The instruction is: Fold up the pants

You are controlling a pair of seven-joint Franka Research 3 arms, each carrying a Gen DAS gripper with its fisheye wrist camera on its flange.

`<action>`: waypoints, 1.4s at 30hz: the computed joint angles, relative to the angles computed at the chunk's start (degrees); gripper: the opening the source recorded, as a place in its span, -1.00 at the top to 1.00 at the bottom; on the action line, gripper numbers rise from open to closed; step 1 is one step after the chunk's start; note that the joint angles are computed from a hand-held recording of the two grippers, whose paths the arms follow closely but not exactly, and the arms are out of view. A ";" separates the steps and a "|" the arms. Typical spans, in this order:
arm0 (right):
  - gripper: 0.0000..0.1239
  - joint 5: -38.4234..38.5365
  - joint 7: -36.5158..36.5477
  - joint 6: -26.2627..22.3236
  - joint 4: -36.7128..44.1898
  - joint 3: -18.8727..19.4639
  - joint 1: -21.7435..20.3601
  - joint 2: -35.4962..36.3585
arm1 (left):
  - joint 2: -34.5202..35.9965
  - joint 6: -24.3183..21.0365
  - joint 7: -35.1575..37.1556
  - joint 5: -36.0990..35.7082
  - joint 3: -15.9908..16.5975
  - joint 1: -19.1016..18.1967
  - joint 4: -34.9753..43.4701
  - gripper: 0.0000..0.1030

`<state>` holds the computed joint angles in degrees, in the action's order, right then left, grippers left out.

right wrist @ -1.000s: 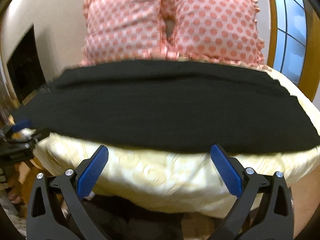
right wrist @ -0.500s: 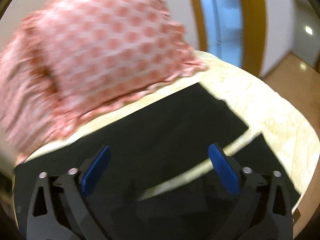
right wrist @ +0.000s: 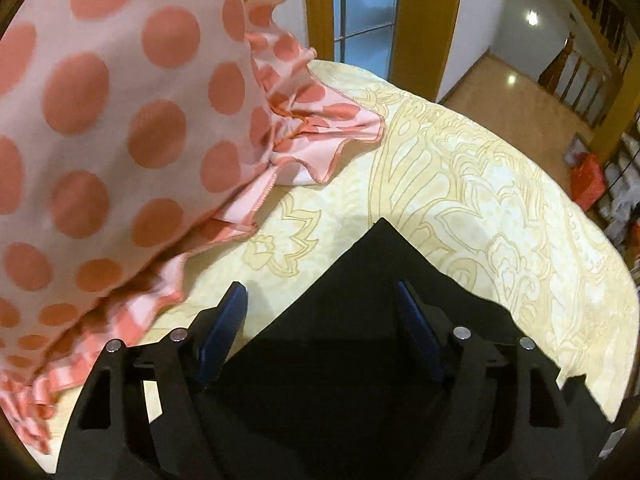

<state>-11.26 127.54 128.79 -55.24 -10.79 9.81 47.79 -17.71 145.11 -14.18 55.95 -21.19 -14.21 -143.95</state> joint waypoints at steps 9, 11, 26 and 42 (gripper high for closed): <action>0.72 12.55 -5.93 21.28 -31.37 7.12 -6.10 -18.44 | -0.16 -0.45 -0.44 0.36 -0.34 0.00 0.00 -0.97; 0.85 25.91 -14.45 27.78 -38.60 13.61 -12.40 -22.56 | -0.58 -1.64 -0.63 0.35 -0.70 -0.28 -0.05 -0.97; 0.91 88.46 -73.08 30.71 -71.76 33.13 -35.29 -50.49 | -5.18 -2.33 -3.06 1.24 -2.30 -1.16 -2.40 -0.97; 0.21 8.18 0.50 12.05 -21.08 2.75 -0.16 -15.04 | 0.00 -3.45 -0.99 -0.60 -0.25 -1.67 -0.07 -0.97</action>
